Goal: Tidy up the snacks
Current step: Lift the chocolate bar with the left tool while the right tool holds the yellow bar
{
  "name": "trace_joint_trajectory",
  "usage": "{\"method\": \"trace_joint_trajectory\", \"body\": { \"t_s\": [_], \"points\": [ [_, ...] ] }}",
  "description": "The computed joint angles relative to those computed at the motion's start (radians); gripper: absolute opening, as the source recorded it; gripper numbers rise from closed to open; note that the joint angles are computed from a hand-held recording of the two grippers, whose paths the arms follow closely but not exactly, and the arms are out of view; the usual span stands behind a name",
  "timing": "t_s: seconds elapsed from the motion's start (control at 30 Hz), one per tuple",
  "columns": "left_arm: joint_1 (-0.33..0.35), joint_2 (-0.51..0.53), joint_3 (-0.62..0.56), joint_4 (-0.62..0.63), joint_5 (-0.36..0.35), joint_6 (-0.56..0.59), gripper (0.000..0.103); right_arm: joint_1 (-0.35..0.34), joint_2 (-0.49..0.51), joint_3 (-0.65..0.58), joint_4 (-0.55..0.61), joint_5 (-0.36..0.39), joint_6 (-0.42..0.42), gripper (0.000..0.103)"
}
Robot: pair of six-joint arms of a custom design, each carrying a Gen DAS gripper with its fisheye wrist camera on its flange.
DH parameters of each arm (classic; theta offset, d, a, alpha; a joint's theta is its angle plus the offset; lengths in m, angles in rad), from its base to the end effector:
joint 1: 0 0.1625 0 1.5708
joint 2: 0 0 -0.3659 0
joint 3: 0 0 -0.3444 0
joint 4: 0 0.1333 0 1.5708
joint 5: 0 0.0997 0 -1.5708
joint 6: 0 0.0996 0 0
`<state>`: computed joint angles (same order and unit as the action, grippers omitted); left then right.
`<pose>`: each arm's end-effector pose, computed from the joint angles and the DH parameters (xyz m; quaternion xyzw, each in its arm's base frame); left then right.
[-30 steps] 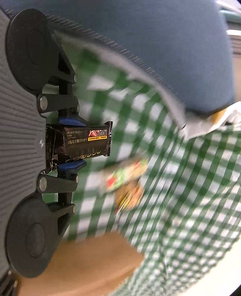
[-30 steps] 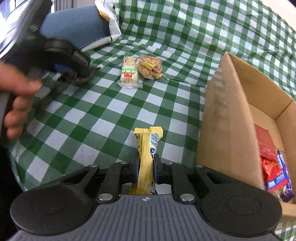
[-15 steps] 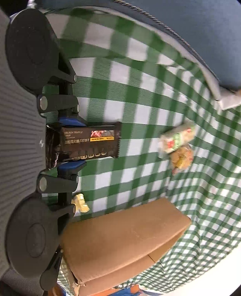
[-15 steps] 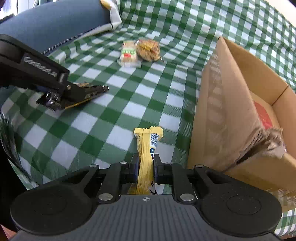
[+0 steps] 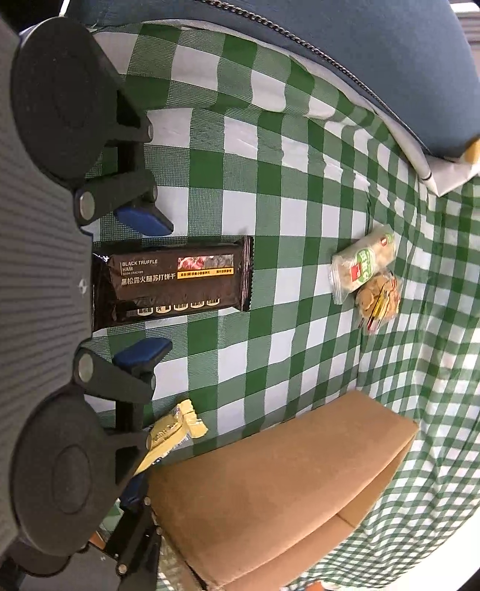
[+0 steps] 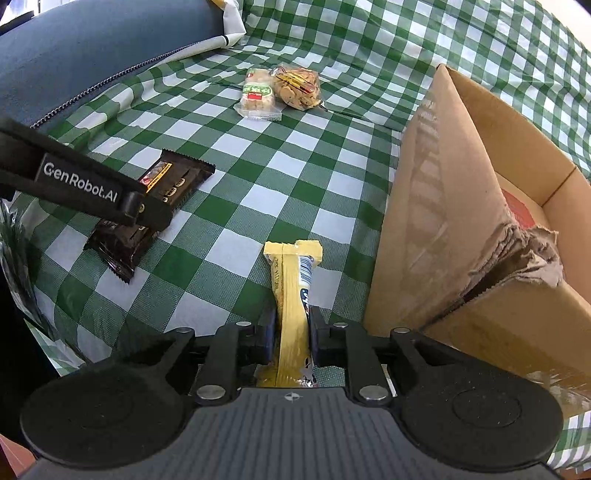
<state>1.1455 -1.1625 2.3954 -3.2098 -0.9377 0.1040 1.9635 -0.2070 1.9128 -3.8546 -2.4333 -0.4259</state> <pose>0.0172 -0.4280 0.1390 0.1829 0.9148 -0.2379 0.2703 0.2181 -0.3758 -0.1034 0.2372 -0.8463 0.2522 0.4049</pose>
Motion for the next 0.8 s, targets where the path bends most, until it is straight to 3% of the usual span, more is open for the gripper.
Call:
{"method": "trace_joint_trajectory", "body": {
  "t_s": [0.33, 0.5, 0.8],
  "points": [
    [-0.025, 0.057, 0.006, -0.047, 0.066, 0.066, 0.065, 0.004, 0.011, -0.014, -0.008, -0.007, -0.025, 0.018],
    [-0.019, 0.056, 0.001, -0.061, 0.070, 0.050, 0.043, 0.010, 0.031, -0.035, -0.070, -0.036, -0.071, 0.018],
    [-0.015, 0.040, -0.001, -0.042, 0.061, 0.032, 0.043, 0.009, 0.046, -0.052, -0.055, -0.061, -0.105, 0.017]
  ]
}}
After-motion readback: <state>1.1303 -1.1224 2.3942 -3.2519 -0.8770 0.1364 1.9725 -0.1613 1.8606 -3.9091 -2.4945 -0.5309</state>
